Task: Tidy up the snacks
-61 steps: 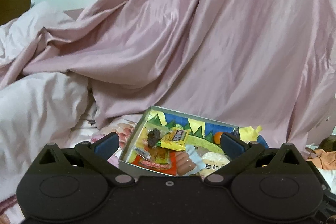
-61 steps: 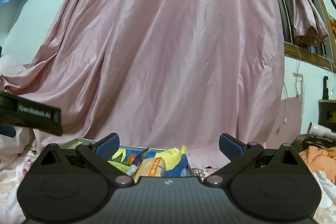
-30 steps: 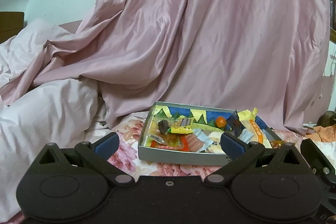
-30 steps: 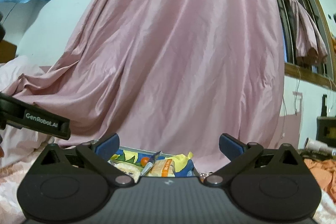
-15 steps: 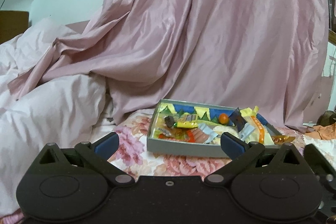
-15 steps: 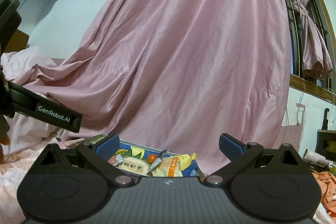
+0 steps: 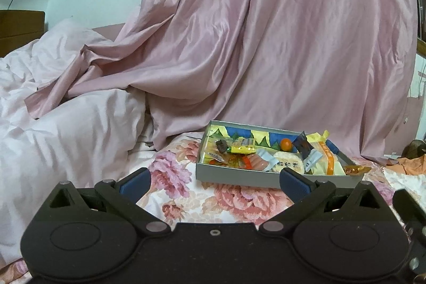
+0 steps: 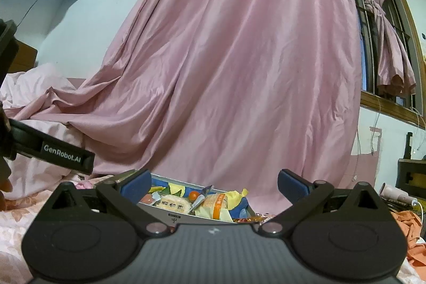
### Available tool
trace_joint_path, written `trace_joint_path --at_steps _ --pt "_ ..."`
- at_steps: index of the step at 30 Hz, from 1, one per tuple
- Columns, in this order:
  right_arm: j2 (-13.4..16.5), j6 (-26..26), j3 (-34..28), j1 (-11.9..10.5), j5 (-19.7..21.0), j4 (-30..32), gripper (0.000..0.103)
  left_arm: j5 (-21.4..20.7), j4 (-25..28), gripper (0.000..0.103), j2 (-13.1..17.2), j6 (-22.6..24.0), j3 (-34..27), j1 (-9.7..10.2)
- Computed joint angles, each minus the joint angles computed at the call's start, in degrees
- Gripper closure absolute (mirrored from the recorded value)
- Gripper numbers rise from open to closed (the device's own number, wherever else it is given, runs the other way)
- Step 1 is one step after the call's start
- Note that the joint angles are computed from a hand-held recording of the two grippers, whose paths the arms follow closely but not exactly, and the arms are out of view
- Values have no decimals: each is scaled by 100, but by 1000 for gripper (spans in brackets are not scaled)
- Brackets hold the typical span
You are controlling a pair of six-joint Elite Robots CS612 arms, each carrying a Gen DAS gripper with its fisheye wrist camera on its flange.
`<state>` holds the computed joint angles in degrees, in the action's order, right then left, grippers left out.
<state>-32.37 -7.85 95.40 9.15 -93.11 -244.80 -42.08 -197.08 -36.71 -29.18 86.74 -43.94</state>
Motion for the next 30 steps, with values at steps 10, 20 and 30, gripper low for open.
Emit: trace_joint_path --at_steps 10,20,30 --pt "-61 42 202 20 -104 -67 0 216 2 1 -89 106 141 -92" --pt "-147 142 389 11 -102 71 0 186 -74 1 -127 204 310 -104" --pt "-196 145 472 52 -175 385 0 -132 -29 1 -172 -14 579 -34"
